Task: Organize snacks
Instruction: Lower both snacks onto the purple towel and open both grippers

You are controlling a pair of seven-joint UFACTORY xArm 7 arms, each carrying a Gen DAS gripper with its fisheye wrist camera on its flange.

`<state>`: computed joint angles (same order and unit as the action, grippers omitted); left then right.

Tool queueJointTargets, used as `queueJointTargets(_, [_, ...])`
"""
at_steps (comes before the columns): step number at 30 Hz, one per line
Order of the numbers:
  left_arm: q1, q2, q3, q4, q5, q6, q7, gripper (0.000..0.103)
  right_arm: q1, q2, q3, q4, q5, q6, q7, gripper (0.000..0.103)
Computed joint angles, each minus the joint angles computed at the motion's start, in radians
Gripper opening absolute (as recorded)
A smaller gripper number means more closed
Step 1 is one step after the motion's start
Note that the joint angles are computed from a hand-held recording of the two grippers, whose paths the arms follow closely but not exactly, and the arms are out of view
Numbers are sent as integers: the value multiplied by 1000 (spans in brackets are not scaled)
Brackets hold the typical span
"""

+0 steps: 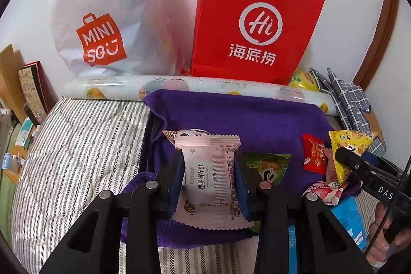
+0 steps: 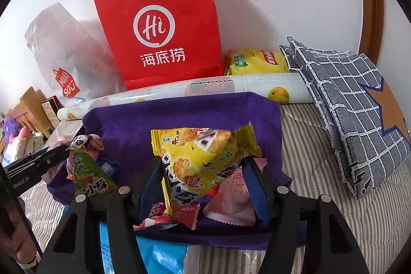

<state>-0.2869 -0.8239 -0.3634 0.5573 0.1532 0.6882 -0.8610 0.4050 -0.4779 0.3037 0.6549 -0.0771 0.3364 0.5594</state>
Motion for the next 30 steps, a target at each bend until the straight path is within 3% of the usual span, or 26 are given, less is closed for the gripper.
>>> queueJointTargets(30, [-11, 17, 7, -1, -4, -2, 7, 38, -27, -15, 35, 1, -58, 10, 26, 61])
